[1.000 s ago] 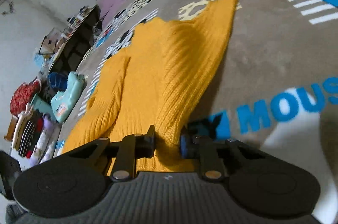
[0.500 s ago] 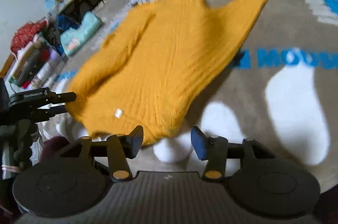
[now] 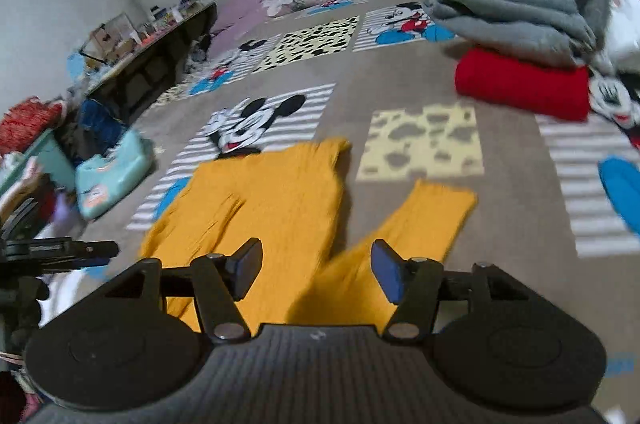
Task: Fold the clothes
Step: 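Lay the sweater flat on the bed and open both tools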
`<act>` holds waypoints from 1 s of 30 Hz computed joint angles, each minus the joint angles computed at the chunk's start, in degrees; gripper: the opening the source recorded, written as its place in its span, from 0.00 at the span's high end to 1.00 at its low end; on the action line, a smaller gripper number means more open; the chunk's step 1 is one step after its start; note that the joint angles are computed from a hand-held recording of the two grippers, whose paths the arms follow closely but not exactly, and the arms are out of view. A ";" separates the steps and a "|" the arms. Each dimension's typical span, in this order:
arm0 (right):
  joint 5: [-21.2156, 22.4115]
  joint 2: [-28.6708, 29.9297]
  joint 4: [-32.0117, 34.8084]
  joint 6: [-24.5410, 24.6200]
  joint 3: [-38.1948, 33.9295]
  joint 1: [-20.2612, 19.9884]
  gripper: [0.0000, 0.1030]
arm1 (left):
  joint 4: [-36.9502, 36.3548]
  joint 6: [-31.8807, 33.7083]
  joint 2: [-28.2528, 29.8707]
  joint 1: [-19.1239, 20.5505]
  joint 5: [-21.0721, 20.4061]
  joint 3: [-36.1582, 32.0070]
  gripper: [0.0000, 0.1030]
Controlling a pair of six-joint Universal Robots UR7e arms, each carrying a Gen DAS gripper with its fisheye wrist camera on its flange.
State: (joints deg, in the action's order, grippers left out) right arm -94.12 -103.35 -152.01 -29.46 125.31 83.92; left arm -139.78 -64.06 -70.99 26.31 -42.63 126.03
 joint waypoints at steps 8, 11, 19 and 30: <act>-2.32 15.48 -1.89 1.68 -9.33 0.46 0.41 | -9.31 13.89 6.92 10.57 -3.26 -5.85 0.47; -1.69 18.94 -1.21 2.60 -11.83 -0.20 0.42 | -12.98 18.46 8.77 12.65 -5.04 -6.92 0.47; 2.64 22.99 1.44 3.53 -14.13 -2.28 0.71 | -19.53 27.39 12.76 15.67 -8.28 -10.14 0.52; 13.50 20.02 0.35 6.35 -14.30 -4.68 0.91 | -27.58 37.00 15.88 16.74 -12.59 -14.63 0.91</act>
